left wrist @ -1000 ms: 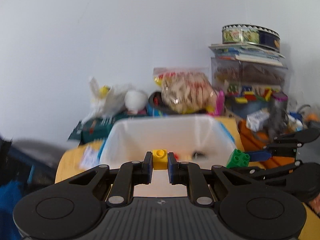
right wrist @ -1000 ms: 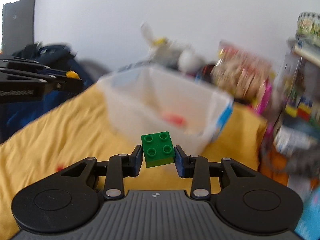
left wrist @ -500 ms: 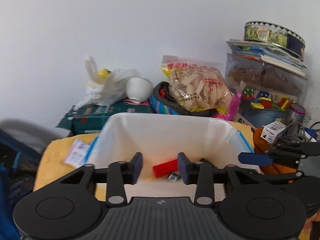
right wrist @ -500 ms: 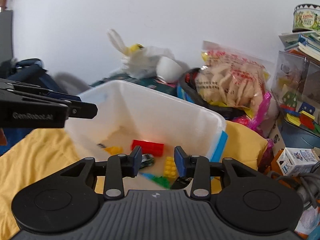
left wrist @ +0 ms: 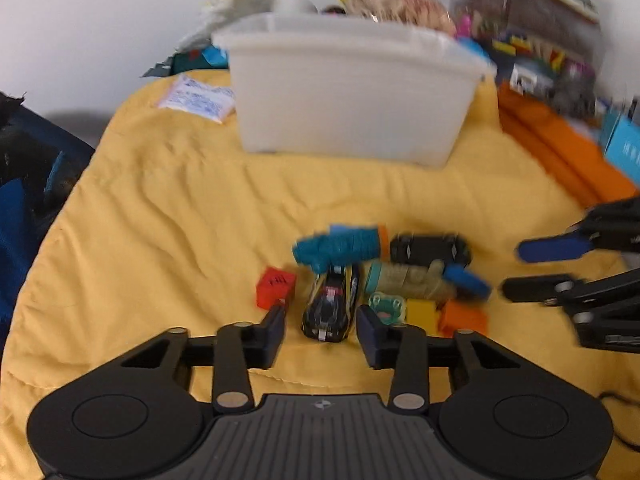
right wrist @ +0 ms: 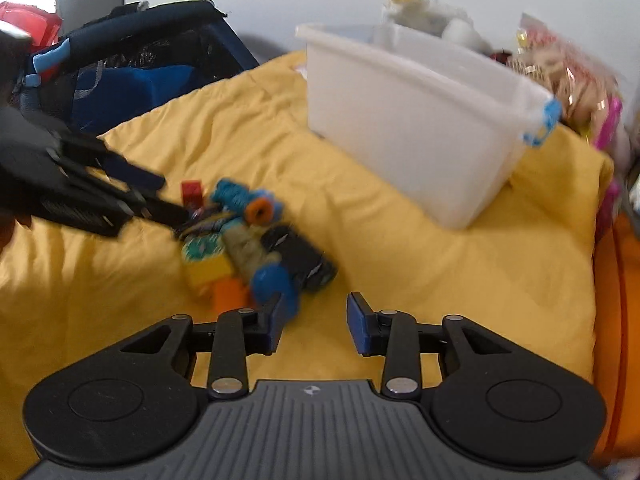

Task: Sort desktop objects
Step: 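Grasp the black race car with left tool while right tool grasps green car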

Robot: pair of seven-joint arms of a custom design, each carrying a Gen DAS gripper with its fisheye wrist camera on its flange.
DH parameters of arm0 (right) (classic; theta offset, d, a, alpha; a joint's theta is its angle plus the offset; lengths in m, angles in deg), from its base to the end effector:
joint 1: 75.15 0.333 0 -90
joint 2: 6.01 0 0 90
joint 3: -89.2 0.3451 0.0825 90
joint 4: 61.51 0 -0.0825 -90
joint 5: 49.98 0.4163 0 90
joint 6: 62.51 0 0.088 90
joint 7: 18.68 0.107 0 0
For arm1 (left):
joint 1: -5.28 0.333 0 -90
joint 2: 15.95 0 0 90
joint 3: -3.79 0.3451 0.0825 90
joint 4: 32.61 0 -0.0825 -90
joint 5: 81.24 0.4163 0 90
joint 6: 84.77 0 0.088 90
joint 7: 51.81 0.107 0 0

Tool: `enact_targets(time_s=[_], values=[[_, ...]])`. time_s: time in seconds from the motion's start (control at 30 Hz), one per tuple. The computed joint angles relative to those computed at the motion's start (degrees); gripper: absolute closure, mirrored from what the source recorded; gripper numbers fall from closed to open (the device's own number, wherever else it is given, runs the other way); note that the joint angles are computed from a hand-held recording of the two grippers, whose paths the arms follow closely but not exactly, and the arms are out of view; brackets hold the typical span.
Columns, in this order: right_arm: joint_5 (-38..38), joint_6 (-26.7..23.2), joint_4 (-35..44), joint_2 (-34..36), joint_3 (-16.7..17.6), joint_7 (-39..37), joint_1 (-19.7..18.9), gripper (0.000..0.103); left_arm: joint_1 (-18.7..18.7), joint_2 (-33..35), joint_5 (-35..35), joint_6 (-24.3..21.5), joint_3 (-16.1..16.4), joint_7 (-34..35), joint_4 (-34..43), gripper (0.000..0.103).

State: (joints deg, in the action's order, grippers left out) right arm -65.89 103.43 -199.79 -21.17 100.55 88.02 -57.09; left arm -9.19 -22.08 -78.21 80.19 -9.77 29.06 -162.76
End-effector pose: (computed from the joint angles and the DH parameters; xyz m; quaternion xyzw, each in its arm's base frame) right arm 0.4425 0.2743 0.5051 -0.7936 0.4822 -0.2303 0.2909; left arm 0.5032 -0.2751 0.4953 -0.5241 0.7769 -0.2994 0.1792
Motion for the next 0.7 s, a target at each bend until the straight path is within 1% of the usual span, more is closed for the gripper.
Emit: enact_targets(time_s=[0.03,0.07,0.17,0.23,0.3,0.33,0.4,0.47,0.5,0.53,0.57,0.6,0.7], values=[[-0.32,-0.26,-0.58,-0.86,0.61,1.28,-0.3,0.065,0.5,1.03,1.88,-0.53,-0.36,-1.06,0.79,0.06],[-0.51,-0.43,-0.98,-1.45,1.01,2.12,-0.39,0.065,0.43,1.96,1.79,-0.91,-0.25,-0.74,1.51,0.061],[-0.07,-1.33,-1.27,-2.36,0.59,1.77,0.03,0.065,0.44,4.27,2.68,0.48,-0.05,-0.13,3.09,0.061],[-1.33,-1.26,-1.14,-2.26,1.02,1.95,-0.72,0.065,0.32,5.06,3.55,0.89,-0.05,0.32,3.56,0.063],[-2.14,-1.2,0.13,-0.58,0.63,0.39,-0.7,0.065,0.06,5.67,3.48,0.51,-0.07,2.36,4.36,0.068],[-2.48,-1.18,0.76,0.26,0.27,-0.91,-0.53,0.065,-0.11,5.54,3.66,0.04,-0.16,3.29,4.49,0.068],[-4.85,-0.33,2.33,2.21,0.15,-3.14,-1.09,0.065,-0.26,6.14,6.71,-1.09,-0.24,2.28,5.71,0.068],[-6.92,-0.84,5.01,4.77,-0.02,-4.55,-1.6,0.065,-0.45,6.9,6.32,-1.79,-0.27,3.83,6.81,0.068],[-6.59,-0.94,6.22,6.1,-0.78,-6.52,-1.08,0.065,-0.44,7.34,4.93,-1.41,-0.23,4.93,7.13,0.07],[-4.47,-1.92,7.66,7.53,-1.96,-10.56,0.2,0.064,-0.33,7.51,1.5,-1.74,-0.29,6.57,7.42,0.07],[-1.2,-3.98,9.65,9.22,-3.26,-16.82,1.75,0.065,-0.24,7.22,-0.77,-2.25,-0.27,7.11,7.36,0.07],[1.14,-5.55,11.26,10.62,-3.92,-22.33,2.69,0.065,-0.21,6.39,-1.6,-2.91,-0.16,6.81,6.8,0.07],[3.25,-7.0,13.24,12.41,-4.13,-30.8,3.57,0.063,-0.34,1.54,0.65,-3.15,-0.31,4.86,1.63,0.07]])
